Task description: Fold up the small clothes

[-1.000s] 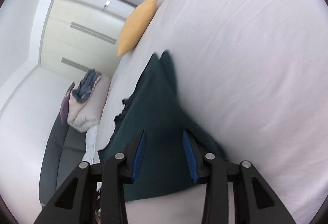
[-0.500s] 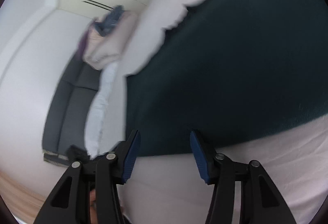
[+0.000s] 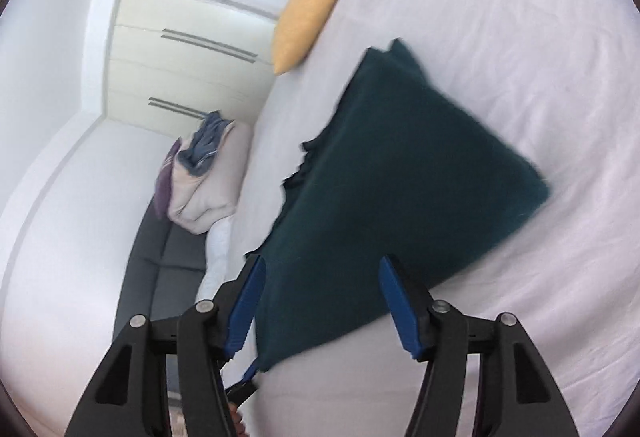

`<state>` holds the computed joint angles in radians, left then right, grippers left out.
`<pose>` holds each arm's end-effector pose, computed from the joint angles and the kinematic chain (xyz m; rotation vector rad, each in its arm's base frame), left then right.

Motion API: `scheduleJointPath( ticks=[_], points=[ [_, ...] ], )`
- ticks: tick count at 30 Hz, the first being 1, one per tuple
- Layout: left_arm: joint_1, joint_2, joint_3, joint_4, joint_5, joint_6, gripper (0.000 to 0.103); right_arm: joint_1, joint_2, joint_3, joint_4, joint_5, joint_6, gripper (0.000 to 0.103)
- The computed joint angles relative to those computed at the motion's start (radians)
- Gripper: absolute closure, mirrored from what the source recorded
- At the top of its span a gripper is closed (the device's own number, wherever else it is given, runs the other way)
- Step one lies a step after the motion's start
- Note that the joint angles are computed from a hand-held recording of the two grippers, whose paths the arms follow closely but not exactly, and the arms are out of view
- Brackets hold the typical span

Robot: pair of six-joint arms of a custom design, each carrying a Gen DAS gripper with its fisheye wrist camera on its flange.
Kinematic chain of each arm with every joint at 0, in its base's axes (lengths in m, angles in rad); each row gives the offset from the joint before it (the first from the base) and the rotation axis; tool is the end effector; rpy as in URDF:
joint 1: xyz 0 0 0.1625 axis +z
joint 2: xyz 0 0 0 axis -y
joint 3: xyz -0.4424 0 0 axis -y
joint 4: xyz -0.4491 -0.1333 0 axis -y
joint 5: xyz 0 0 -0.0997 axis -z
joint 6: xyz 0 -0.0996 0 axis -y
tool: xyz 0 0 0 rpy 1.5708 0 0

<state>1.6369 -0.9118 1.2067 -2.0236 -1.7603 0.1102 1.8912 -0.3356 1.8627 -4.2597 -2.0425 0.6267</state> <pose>0.1681 -0.8051 0.3008 -0.0874 -2.9548 0.2577 0.2594 -0.5022 -0.0843 0.7546 2.3589 -1.6974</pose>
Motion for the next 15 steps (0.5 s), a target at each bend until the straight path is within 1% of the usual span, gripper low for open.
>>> scheduleJointPath(
  ticks=[2,4,8,10,12,15],
  points=[
    [-0.007,0.054,-0.085,0.101,0.015,-0.009,0.034,-0.003,-0.006,-0.011,0.033,0.039,-0.009,0.04],
    [-0.009,0.104,-0.175,0.197,0.013,0.002,0.034,-0.004,0.0,-0.038,0.072,0.068,-0.018,0.04],
    [-0.01,0.211,-0.358,0.379,0.012,0.01,0.034,-0.004,0.009,-0.086,0.144,0.105,-0.037,0.04],
    [-0.011,0.245,-0.418,0.442,0.015,0.012,0.034,-0.004,0.01,-0.105,0.179,0.117,-0.044,0.04],
    [-0.012,0.259,-0.442,0.472,0.011,0.012,0.034,-0.005,0.01,-0.127,0.212,0.131,-0.054,0.04],
    [-0.017,0.292,-0.49,0.521,0.006,0.021,0.034,-0.006,0.009,-0.176,0.299,0.159,-0.08,0.04]
  ],
)
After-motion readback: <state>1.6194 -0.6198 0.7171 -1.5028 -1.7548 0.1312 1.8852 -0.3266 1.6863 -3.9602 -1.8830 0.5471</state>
